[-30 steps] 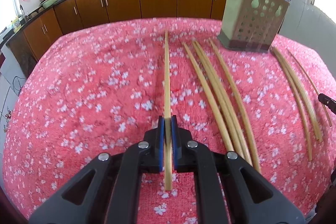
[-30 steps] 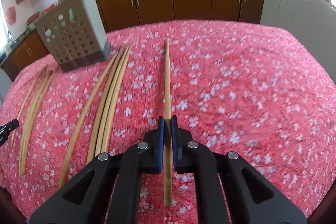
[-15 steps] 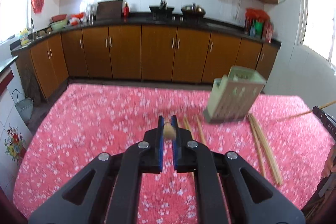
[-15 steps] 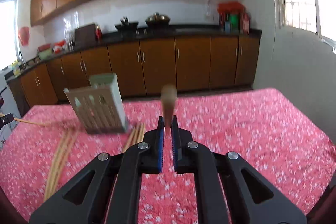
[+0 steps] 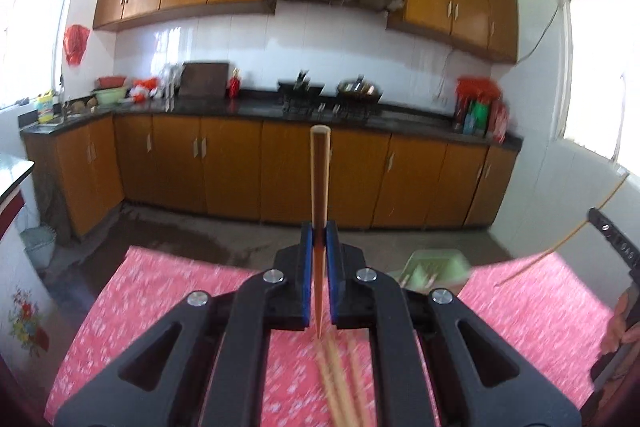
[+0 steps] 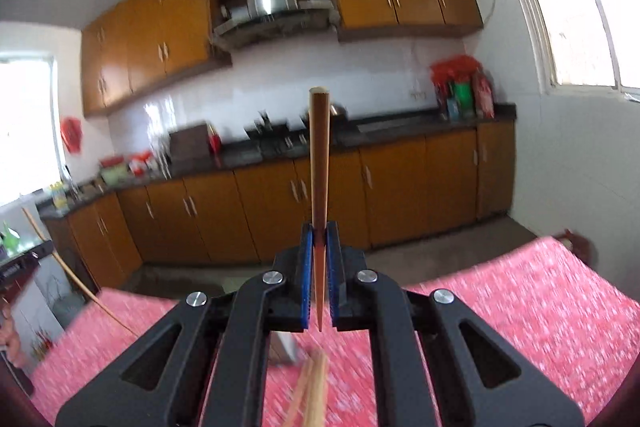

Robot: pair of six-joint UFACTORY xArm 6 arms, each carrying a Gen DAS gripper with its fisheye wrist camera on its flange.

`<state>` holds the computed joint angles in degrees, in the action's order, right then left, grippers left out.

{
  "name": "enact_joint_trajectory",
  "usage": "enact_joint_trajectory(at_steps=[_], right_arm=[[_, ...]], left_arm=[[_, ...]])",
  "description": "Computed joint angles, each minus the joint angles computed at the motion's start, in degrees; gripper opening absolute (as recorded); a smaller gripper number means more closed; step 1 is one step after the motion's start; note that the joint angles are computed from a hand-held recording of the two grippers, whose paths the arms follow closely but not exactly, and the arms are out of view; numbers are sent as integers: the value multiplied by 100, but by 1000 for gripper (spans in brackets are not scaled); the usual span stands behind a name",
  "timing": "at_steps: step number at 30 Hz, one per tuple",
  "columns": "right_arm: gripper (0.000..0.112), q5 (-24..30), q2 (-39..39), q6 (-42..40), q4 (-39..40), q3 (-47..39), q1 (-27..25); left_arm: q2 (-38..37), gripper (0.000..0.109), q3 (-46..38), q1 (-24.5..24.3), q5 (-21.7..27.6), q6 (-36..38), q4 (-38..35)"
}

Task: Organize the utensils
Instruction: 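Lift both held chopsticks and lower them upright into the grey holder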

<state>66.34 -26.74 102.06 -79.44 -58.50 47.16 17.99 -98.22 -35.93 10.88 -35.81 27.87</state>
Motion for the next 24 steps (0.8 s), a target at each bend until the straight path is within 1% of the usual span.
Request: enact_joint_trajectory(at_steps=[2,4,5,7,8,10,12,14,16,18,20,22,24], right_arm=[[7,-214,131,6,-192,-224,-79],[7,-573,312,8,-317,-448,-228],[7,-703,394,1,-345,-520,-285],[7,-965,601,-51,-345,-662,-424],[7,-1097,711,-84,-303,-721,-500],[7,-1242,915,-209,-155,-845,-606],[7,-1438,1054,-285,46,-867,-769],[7,-1575,1156,-300,234,-873,-867],[8,-1728,1255,-319,416,-868,-981],[8,-1870,1326,-391,611,-842,-1099],[8,-1895,1372,-450,719,-838,-1129],[8,-1888,1359,-436,753,-781,-1124],[9,-1897,1360,-481,825,-799,-1133]], left_arm=[[108,8,-275,-61,-86,262,-352],[256,8,-574,-137,-213,460,-702],[336,8,-701,-168,-270,456,-742],[560,8,-1019,-230,-387,177,-528],[678,8,-1160,-267,-420,180,-566],[956,8,-1453,-334,-490,71,-486],[1334,8,-1895,-418,-358,54,-414],[1700,8,-2303,-499,-184,484,-805],[2094,8,-2765,-583,117,876,-1149],[2374,8,-3102,-626,397,1108,-1336],[2649,8,-3449,-647,668,1401,-1657],[2675,9,-3413,-646,698,1510,-1837],[2616,11,-3291,-638,657,1585,-1940]])
